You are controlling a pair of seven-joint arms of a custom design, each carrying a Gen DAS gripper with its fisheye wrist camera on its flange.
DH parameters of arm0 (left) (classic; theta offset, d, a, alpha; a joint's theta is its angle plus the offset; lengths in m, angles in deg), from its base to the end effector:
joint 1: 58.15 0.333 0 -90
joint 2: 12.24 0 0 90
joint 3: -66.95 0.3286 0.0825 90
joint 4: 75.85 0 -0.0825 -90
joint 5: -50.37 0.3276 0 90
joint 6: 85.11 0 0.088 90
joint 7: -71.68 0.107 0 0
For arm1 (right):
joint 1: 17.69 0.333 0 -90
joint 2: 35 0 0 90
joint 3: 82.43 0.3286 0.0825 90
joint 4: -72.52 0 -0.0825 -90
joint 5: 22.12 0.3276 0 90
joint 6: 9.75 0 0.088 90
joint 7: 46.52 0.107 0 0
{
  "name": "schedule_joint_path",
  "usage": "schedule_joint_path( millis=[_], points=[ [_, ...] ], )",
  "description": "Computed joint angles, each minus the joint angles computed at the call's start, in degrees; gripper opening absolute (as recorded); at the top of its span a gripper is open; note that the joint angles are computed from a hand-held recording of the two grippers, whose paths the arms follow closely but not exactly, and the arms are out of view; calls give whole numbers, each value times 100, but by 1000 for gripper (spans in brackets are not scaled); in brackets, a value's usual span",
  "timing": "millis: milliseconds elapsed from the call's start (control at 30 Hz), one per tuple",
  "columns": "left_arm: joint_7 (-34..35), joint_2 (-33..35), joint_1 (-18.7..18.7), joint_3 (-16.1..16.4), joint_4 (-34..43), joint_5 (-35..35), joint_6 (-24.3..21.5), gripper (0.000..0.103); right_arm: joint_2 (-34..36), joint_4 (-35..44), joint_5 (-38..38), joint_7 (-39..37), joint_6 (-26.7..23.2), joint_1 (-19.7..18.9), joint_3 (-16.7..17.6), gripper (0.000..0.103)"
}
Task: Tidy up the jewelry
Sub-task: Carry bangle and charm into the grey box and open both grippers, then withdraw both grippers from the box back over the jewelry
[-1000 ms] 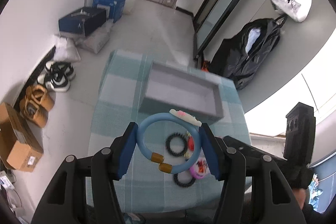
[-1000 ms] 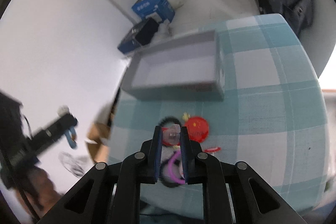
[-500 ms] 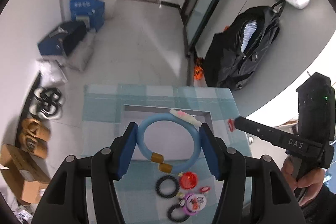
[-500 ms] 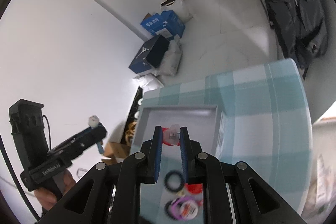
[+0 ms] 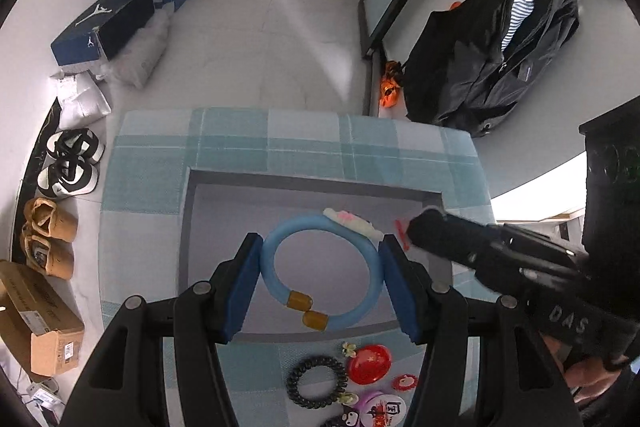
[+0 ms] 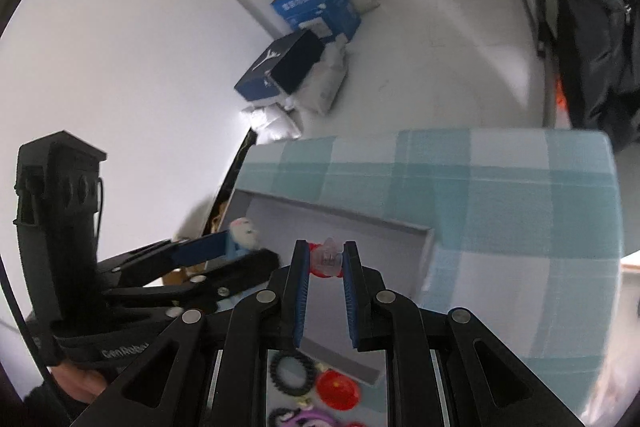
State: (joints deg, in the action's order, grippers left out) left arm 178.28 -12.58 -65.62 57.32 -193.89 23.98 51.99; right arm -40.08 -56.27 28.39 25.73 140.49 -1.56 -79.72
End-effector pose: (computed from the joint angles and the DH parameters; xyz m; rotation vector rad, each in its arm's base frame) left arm 0.5034 -0.1590 0.5119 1.7916 -2.4332 0.7598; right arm 0.4724 0.1428 0.4910 -1.6747 1.7454 0.1571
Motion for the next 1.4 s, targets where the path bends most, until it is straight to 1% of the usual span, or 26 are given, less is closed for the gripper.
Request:
schedule_joint_path(
  millis=[133,233,267,333,400,433,467,500,533,567,600,667,733,800,833,867,933,1000,1100,1133,1233,1300,1400],
  points=[
    [-84,63,26,6,43,19,48,55,85,56,119,-1,-27,25,14,15],
    [-38,55,47,3,-1,-21,105,55,135,83,112,117,77,27,42,16],
    [-41,77,49,1,10,-9,119,55,146,90,105,157,104,29,49,18],
    [-90,153,72,6,63,0,63,55,134,65,48,300,202,27,64,18],
    [93,222,152,26,140,-335,-140,55,141,84,58,379,203,25,55,23],
    [205,230,192,31,154,-511,-209,55,139,93,103,395,164,20,41,31],
    [278,228,219,30,160,-622,-245,55,132,92,93,453,154,11,37,43],
    [405,222,249,32,172,-766,-313,57,107,65,106,491,208,8,39,46],
    [472,207,264,31,167,-859,-335,68,91,49,112,513,279,11,44,47],
    [528,167,277,33,132,-968,-306,82,60,21,119,509,358,13,44,48],
    [542,112,273,30,66,-1029,-190,85,22,-2,84,516,403,9,38,50],
    [590,14,241,31,-53,-1110,86,85,-78,-99,101,542,566,12,31,64],
    [510,-17,223,58,-73,-1048,146,85,-173,-199,79,612,717,22,25,69],
    [442,-95,212,85,-158,-1057,243,85,-244,-257,21,645,746,32,2,71],
    [409,-137,202,96,-206,-1013,299,85,-292,-295,-7,659,758,36,-7,74],
    [353,-201,185,97,-290,-941,435,85,-329,-330,-87,723,796,37,3,79],
    [280,-381,137,110,-511,-840,741,85,-421,-422,-183,805,893,58,13,85],
    [198,-535,76,152,-686,-770,952,85,-518,-504,-248,852,962,91,16,87],
    [-183,-839,6,176,-1004,-275,1315,85,-659,-630,-542,1071,1051,101,61,90],
    [-240,-985,-44,205,-1158,-219,1485,85,-721,-698,-685,1177,1121,97,98,91],
    [-330,-1310,-239,337,-1503,-121,1853,85,-900,-883,-1113,1473,1290,108,187,97],
    [-282,-1484,-425,465,-1666,-112,1981,85,-1042,-989,-1413,1613,1340,131,248,97],
    [-196,-1716,-657,613,-1901,-48,2250,85,-1262,-1155,-1655,1689,1423,229,279,97]
  ],
)
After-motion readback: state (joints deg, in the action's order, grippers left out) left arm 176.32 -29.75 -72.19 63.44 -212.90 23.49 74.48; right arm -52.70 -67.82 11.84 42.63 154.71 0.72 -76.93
